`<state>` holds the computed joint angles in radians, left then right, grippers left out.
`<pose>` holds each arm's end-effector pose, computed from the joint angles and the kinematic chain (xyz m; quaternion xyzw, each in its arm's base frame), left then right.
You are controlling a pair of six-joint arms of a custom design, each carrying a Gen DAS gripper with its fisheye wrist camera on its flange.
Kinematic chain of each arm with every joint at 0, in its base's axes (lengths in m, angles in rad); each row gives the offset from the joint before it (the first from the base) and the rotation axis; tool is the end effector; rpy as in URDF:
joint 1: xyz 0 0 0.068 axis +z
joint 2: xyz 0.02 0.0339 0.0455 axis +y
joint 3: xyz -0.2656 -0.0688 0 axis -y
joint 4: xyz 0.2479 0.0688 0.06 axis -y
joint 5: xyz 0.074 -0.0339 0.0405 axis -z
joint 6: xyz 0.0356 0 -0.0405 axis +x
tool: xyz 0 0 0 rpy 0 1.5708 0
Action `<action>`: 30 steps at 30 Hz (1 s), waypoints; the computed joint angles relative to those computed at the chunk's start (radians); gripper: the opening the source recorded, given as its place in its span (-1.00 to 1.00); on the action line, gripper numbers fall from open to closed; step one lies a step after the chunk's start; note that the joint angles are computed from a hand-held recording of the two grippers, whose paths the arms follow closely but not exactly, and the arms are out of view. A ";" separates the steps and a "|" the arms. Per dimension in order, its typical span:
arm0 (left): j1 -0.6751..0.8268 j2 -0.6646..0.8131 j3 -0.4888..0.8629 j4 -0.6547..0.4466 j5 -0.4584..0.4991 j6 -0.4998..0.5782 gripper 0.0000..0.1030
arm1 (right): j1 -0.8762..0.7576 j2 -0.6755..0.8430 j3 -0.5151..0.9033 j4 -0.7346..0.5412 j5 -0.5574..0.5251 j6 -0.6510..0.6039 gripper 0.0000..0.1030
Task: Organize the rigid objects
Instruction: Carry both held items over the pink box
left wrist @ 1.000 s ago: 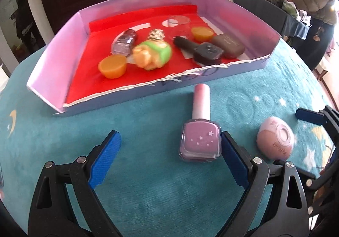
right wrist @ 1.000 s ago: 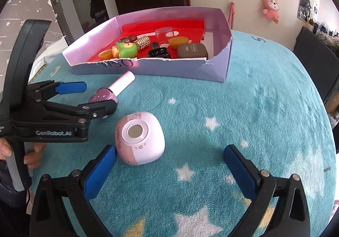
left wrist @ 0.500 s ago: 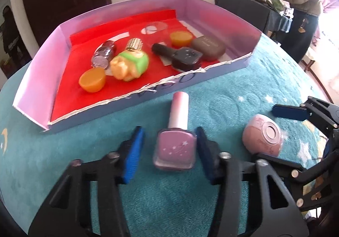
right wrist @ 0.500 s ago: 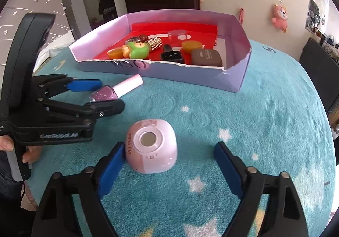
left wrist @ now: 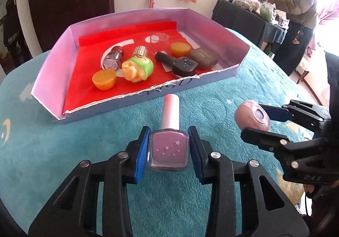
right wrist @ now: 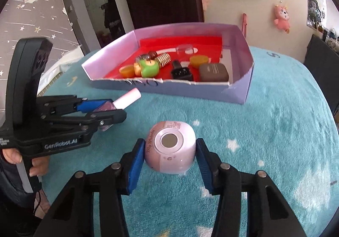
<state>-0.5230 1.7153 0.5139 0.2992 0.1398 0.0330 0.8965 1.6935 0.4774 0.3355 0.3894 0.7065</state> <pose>0.2327 -0.1399 0.0811 0.2806 0.8999 -0.1434 0.3015 0.1747 0.1970 0.0830 -0.0224 0.9253 0.1118 0.3617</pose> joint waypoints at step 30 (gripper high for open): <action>0.104 0.558 1.107 -0.667 0.047 0.112 -0.34 | -0.499 0.370 0.891 -0.620 -0.218 -0.296 -0.01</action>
